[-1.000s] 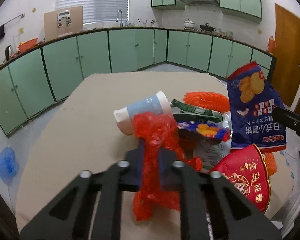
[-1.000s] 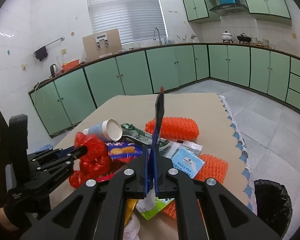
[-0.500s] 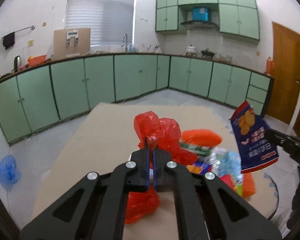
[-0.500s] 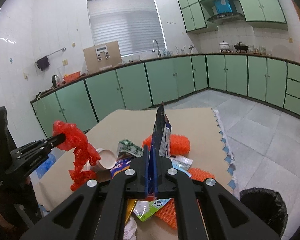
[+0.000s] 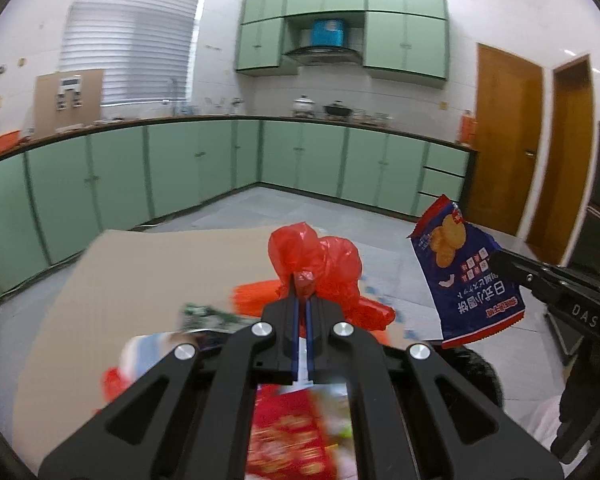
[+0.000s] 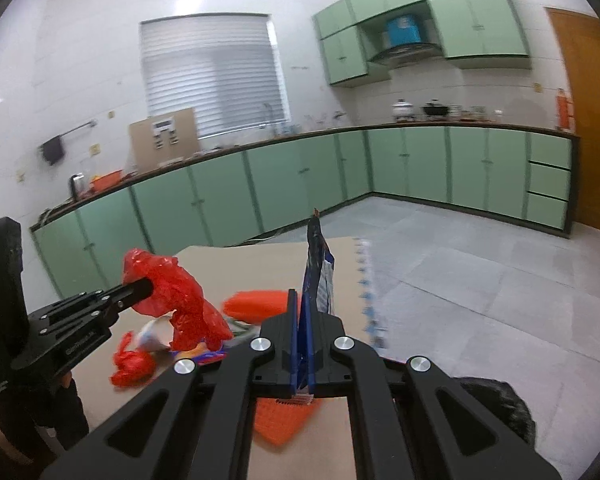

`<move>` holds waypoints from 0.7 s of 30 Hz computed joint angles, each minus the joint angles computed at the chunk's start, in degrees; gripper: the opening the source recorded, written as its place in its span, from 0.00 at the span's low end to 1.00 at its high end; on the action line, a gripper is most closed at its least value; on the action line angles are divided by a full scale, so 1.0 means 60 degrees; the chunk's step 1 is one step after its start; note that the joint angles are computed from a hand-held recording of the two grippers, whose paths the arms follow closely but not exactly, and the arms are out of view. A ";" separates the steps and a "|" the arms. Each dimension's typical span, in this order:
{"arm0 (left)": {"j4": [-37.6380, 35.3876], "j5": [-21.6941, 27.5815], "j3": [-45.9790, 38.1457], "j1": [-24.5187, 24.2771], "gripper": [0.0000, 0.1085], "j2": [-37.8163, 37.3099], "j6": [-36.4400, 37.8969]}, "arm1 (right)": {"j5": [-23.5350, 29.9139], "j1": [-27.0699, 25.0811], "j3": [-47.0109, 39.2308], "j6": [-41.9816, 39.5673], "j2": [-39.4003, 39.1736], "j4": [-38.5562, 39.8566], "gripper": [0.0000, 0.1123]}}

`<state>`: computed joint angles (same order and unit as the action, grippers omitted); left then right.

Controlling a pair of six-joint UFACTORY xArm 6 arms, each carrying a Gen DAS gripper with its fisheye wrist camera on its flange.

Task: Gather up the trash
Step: 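Carry both items over the black bin and open both tools to drop them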

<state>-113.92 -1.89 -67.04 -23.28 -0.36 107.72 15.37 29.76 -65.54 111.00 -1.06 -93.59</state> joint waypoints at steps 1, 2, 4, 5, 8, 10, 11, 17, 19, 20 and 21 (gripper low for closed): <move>0.0277 0.0124 -0.0047 -0.0151 0.01 0.0094 -0.0310 | 0.0192 -0.0085 0.0336 0.0043 -0.0292 0.0051 0.03; 0.0451 0.0226 -0.0117 -0.0280 0.01 0.0191 -0.0500 | 0.0355 -0.0156 0.0619 0.0064 -0.0541 0.0105 0.03; 0.0896 0.0542 -0.0337 -0.0620 0.01 0.0480 -0.0979 | 0.0639 -0.0307 0.1159 0.0118 -0.1018 0.0233 0.03; 0.1017 0.0643 -0.0441 -0.0755 0.01 0.0601 -0.1116 | 0.0784 -0.0379 0.1420 0.0156 -0.1243 0.0305 0.03; 0.1407 0.0916 -0.0861 -0.1244 0.01 0.1152 -0.1517 | 0.1178 -0.0705 0.2325 0.0267 -0.2003 0.0579 0.03; 0.1618 0.1059 -0.1055 -0.1511 0.01 0.1488 -0.1731 | 0.1385 -0.0895 0.2838 0.0346 -0.2394 0.0709 0.03; 0.1797 0.1098 -0.1201 -0.1663 0.01 0.1701 -0.1898 | 0.1463 -0.1036 0.3095 0.0328 -0.2586 0.0824 0.03; 0.3994 0.1285 -0.2224 -0.2471 0.01 0.3323 -0.3939 | 0.1207 -0.2004 0.4179 0.0597 -0.3089 0.1050 0.03; 0.4891 0.1353 -0.2578 -0.2627 0.01 0.3843 -0.4773 | 0.0929 -0.2358 0.4403 0.0904 -0.3026 0.0853 0.03; 0.5348 0.1332 -0.2759 -0.2700 0.01 0.4096 -0.5182 | 0.0885 -0.2397 0.4445 0.1046 -0.2927 0.0829 0.03; 0.5682 0.1353 -0.2908 -0.2728 0.01 0.4297 -0.5470 | 0.0674 -0.2603 0.4476 0.1326 -0.2764 0.0630 0.03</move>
<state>-79.82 6.23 -84.49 -39.65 25.43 74.90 19.42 14.14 -38.68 118.96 -17.65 -89.81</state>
